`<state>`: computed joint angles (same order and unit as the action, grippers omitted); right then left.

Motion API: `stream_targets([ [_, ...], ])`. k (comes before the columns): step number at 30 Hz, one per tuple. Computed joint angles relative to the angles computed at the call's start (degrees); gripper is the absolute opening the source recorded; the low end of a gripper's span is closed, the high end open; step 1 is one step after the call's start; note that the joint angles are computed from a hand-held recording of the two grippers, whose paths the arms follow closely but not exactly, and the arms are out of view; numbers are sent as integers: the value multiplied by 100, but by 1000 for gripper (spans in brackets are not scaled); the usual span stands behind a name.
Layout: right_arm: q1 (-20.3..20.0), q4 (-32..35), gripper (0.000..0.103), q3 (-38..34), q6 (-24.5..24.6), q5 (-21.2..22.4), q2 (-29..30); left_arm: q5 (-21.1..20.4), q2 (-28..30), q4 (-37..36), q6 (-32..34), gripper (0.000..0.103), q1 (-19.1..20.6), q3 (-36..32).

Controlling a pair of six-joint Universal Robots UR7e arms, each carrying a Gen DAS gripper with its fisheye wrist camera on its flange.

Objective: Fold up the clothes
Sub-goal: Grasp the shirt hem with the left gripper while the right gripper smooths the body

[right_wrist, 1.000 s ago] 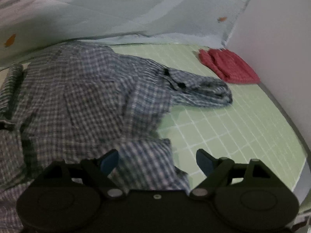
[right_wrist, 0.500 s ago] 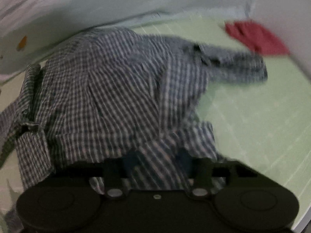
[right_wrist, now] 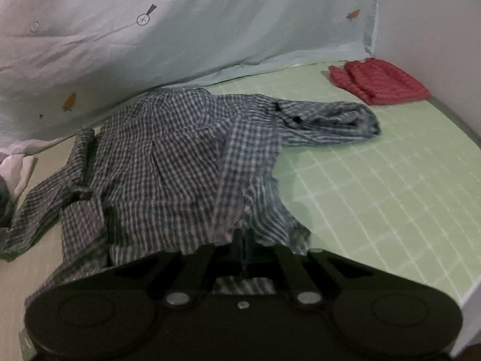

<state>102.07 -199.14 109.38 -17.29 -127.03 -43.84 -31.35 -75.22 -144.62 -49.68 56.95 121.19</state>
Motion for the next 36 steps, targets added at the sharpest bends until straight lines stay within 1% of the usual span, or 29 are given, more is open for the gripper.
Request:
stream_targets([
  [4, -43, -6, 1, 460, -41, -138, -314, -183, -116, 912, -856, 70, -86, 87],
  [7, -121, 245, 1, 684, 171, -275, -490, -367, -181, 1422, -1422, 70, -41, 131],
  [9, -152, 421, 1, 816, 344, -358, -594, -505, -199, 1486, -1611, 70, -8, 183],
  [13, -208, 842, 1, 1023, 564, -452, -758, -728, -201, 1024, -1491, 73, 91, 370],
  [16, -212, 1155, 1, 1144, 703, -518, -837, -860, -122, 207, -1165, 75, 187, 512],
  [19, -194, 1212, 1, 1289, 660, -595, -885, -1058, 62, -689, -799, 79, 338, 541],
  [22, -189, 1284, 1, 1395, 729, -624, -951, -1283, 319, -1148, -618, 79, 499, 402],
  [24, -199, 1284, 2, 1464, 762, -588, -1021, -1375, 497, -1264, -621, 75, 563, 290],
  [25, -201, 1252, 2, 1497, 750, -571, -1053, -1370, 560, -1194, -715, 64, 569, 231],
  [26, -202, 1188, 3, 1528, 699, -553, -1081, -1357, 601, -1062, -850, 45, 562, 179],
  [27, -203, 1113, 3, 1519, 635, -549, -1091, -1315, 620, -922, -966, 38, 534, 153],
  [28, -204, 1037, 6, 1509, 570, -545, -1100, -1256, 630, -794, -1059, 20, 496, 139],
  [29, -205, 961, 10, 1497, 505, -541, -1109, -1196, 608, -704, -1125, 12, 444, 164],
  [30, -191, 819, 22, 1452, 384, -583, -1072, -1136, 568, -634, -1175, 11, 382, 210],
  [31, -178, 672, 40, 1403, 256, -625, -1032, -1077, 527, -560, -1228, 6, 320, 256],
  [32, -159, 455, 47, 1359, 66, -670, -980, -1018, 468, -488, -1301, 2, 254, 317],
  [34, -107, -198, 63, 1255, -486, -768, -809, -844, 270, -186, -1656, 2, 46, 494],
  [35, -82, -527, 67, 1188, -754, -801, -715, -753, 158, 10, -1876, 1, -71, 592],
  [36, -80, -845, 77, 1128, -1004, -770, -643, -666, 36, 238, -2115, 1, -194, 691],
])
